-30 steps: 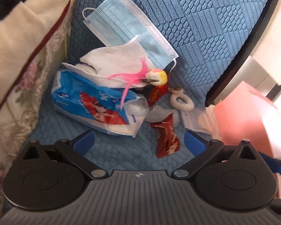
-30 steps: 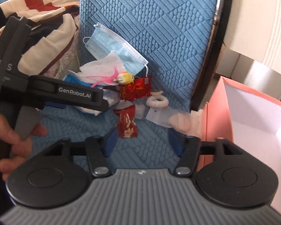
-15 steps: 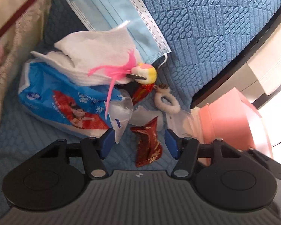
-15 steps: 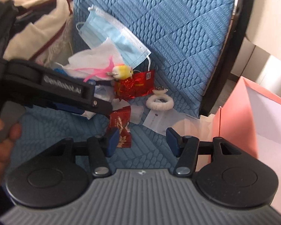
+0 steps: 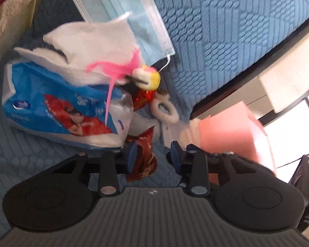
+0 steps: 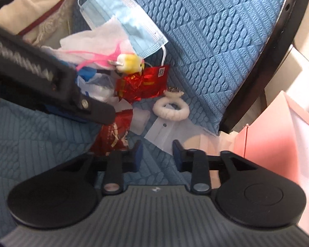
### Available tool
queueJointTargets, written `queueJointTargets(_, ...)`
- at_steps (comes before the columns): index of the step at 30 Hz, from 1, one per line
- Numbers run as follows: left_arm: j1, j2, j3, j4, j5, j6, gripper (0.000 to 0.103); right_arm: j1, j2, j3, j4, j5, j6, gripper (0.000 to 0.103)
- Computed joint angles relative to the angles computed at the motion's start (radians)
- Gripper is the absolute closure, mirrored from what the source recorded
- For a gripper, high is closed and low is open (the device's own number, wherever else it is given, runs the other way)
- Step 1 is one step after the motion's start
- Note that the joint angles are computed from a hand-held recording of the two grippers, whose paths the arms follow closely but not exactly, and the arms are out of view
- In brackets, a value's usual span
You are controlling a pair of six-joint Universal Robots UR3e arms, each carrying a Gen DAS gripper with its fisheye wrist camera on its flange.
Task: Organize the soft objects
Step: 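Move both tools toward the red wrapper and sponge pouch on the seat, then close the left tool on the red wrapper while the right tool approaches the pouch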
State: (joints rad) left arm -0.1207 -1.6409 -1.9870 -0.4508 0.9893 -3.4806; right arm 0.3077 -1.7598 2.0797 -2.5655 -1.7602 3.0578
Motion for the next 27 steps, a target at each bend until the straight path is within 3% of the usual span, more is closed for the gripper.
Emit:
queueJointTargets(9, -0.037, -0.081, 0.013, 0.039, 0.056, -0.012, 0.061, -0.019, 0.022, 0.016, -0.032, 0.028, -0.022, 0.077)
queueJointTargets(20, -0.032, -0.152, -0.014, 0.169, 0.035, -0.089, 0.058, -0.013, 0.099, -0.020, -0.067, -0.019, -0.092, 0.077)
queueJointTargets(24, -0.014, -0.180, -0.036, 0.242, -0.020, -0.130, 0.042, -0.004, 0.108, -0.026, -0.071, -0.038, -0.106, 0.077)
queueJointTargets(26, -0.022, -0.200, -0.027, 0.265, -0.023, -0.149, 0.041, 0.000, 0.114, -0.036, -0.059, -0.045, -0.102, 0.083)
queueJointTargets(27, -0.030, -0.206, -0.021, 0.270, -0.013, -0.145, 0.041, 0.000, 0.114, -0.039, -0.052, -0.046, -0.100, 0.090)
